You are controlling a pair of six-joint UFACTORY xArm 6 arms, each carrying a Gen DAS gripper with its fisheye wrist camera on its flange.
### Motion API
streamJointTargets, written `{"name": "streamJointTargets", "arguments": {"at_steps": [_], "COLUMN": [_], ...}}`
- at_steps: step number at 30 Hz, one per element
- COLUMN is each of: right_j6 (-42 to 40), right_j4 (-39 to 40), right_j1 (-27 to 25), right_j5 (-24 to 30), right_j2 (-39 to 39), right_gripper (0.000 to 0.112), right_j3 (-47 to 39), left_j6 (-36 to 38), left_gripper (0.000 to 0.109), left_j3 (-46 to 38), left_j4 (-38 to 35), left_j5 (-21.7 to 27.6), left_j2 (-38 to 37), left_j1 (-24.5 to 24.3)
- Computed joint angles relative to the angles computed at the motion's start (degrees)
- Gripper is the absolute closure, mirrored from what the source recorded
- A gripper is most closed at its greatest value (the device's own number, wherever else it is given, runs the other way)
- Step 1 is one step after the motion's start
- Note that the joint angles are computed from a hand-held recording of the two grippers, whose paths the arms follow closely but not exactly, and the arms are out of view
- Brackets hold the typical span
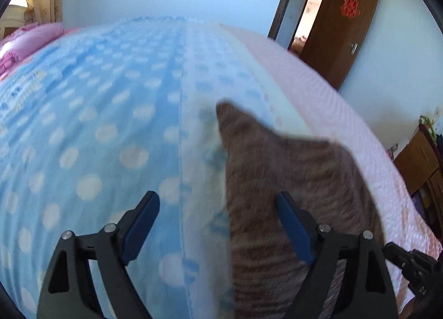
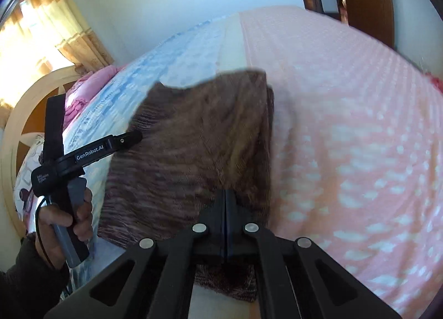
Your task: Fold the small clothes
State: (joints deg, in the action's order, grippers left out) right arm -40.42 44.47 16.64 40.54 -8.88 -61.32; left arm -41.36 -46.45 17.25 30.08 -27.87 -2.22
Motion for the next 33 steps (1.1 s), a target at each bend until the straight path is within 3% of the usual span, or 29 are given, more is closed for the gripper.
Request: {"name": "streamJointTargets", "arguments": {"at_steps": [3, 10, 12, 15, 18, 20, 23, 25, 29, 33], "right_j6": [-1.83, 2.91, 6.87, 5.38, 8.67, 10.11, 10.0, 2.99, -5.13, -7.2], "right_j4": [-0.28, -9.19, -14.66, -12.81, -14.38, -14.31, -13.67, -5.62, 2.31, 2.88], "right_j1": [0.6, 3.55, 3.65, 4.07, 4.13, 3.83, 2.76, 1.11, -1.2, -1.6], "right_j5": [-4.39, -2.46, 1.21, -1.2, -2.45, -0.82, -3.22, -4.66, -0.32, 4.18], "right_j2": [2.53, 22.35, 28.45, 32.71, 35.87, 36.44, 31.01, 22.93, 9.38, 1.01], "right_gripper": [0.112, 0.112, 0.112, 0.112, 0.112, 0.112, 0.112, 0.112, 0.111, 0.111], "right_j3": [-4.82, -27.91, -34.4, -37.43, -40.88, -42.18, -36.33, -27.04, -12.89, -3.56], "left_j6": [-3.42, -5.59, -4.12, -4.04, -5.96, -3.64, -0.33, 0.6, 2.56, 2.63], "left_gripper": [0.02, 0.022, 0.021, 0.014, 0.014, 0.015, 0.019, 0.019, 0.019, 0.019], "left_j3": [-5.86, -18.44, -18.82, -14.68, -17.43, -16.94, -13.48, -10.94, -5.65, -0.84], "left_j4": [6.57, 10.86, 9.5, 5.53, 10.68, 7.95, 5.18, 5.68, 5.04, 3.5], "left_j5": [0.75, 8.1, 9.34, 2.97, 7.22, 6.27, 4.59, 3.34, 3.27, 4.12], "left_j2": [4.21, 19.31, 21.64, 20.49, 21.81, 21.24, 16.39, 12.66, 5.01, 0.01], "left_j1": [-0.09, -0.35, 0.89, 3.31, 1.26, 1.79, 2.28, 1.9, -2.24, -7.43]}}
